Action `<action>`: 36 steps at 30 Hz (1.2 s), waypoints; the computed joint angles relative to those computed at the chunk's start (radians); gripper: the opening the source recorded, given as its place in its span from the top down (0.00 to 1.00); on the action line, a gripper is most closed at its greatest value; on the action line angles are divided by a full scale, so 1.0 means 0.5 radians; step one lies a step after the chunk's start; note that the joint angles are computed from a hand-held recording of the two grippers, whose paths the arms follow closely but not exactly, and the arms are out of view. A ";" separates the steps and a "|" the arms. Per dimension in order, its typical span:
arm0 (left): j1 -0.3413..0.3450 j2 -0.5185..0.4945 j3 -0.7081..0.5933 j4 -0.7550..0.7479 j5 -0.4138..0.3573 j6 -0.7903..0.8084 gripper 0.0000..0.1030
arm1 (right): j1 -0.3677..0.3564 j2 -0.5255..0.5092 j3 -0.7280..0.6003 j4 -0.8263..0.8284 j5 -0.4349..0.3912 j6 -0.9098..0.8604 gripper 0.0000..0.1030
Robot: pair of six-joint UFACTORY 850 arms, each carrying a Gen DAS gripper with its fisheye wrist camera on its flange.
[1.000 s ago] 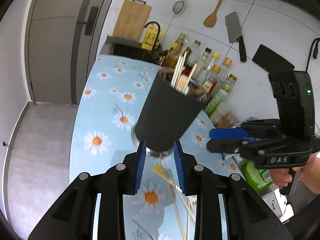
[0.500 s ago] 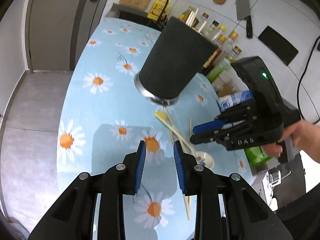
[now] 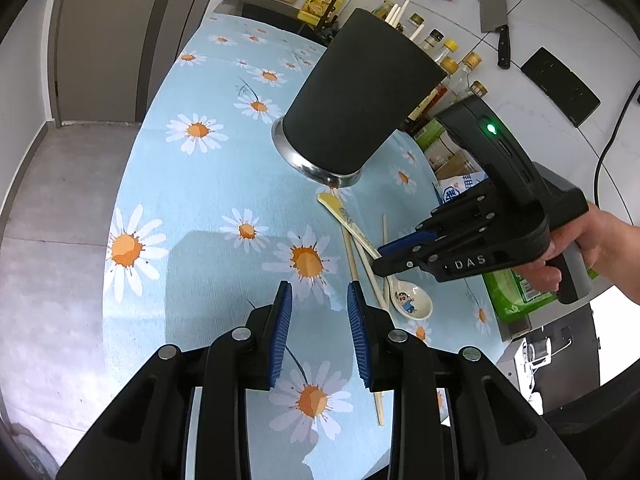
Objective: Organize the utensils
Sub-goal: 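Grasp the yellow-handled cartoon spoon by its handle with the right tool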
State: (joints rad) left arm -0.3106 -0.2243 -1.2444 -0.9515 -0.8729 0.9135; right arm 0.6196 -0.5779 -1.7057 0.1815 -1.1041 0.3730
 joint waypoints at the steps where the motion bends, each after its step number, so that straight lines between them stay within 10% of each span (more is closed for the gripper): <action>1: -0.006 -0.001 -0.006 0.030 0.009 -0.027 0.74 | -0.009 -0.028 -0.033 0.018 -0.034 0.015 0.87; 14: -0.066 -0.088 -0.137 0.228 -0.046 -0.228 0.74 | -0.054 0.090 0.098 0.107 0.021 0.094 0.92; 36: -0.377 -0.249 -0.392 0.954 -0.119 -0.814 0.73 | -0.072 0.964 0.982 0.363 0.908 0.219 0.92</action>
State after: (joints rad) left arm -0.4990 -0.3491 -1.4402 -0.4745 -0.9324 0.5064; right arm 0.5835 -0.0959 -1.2147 0.3632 -0.6501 0.4825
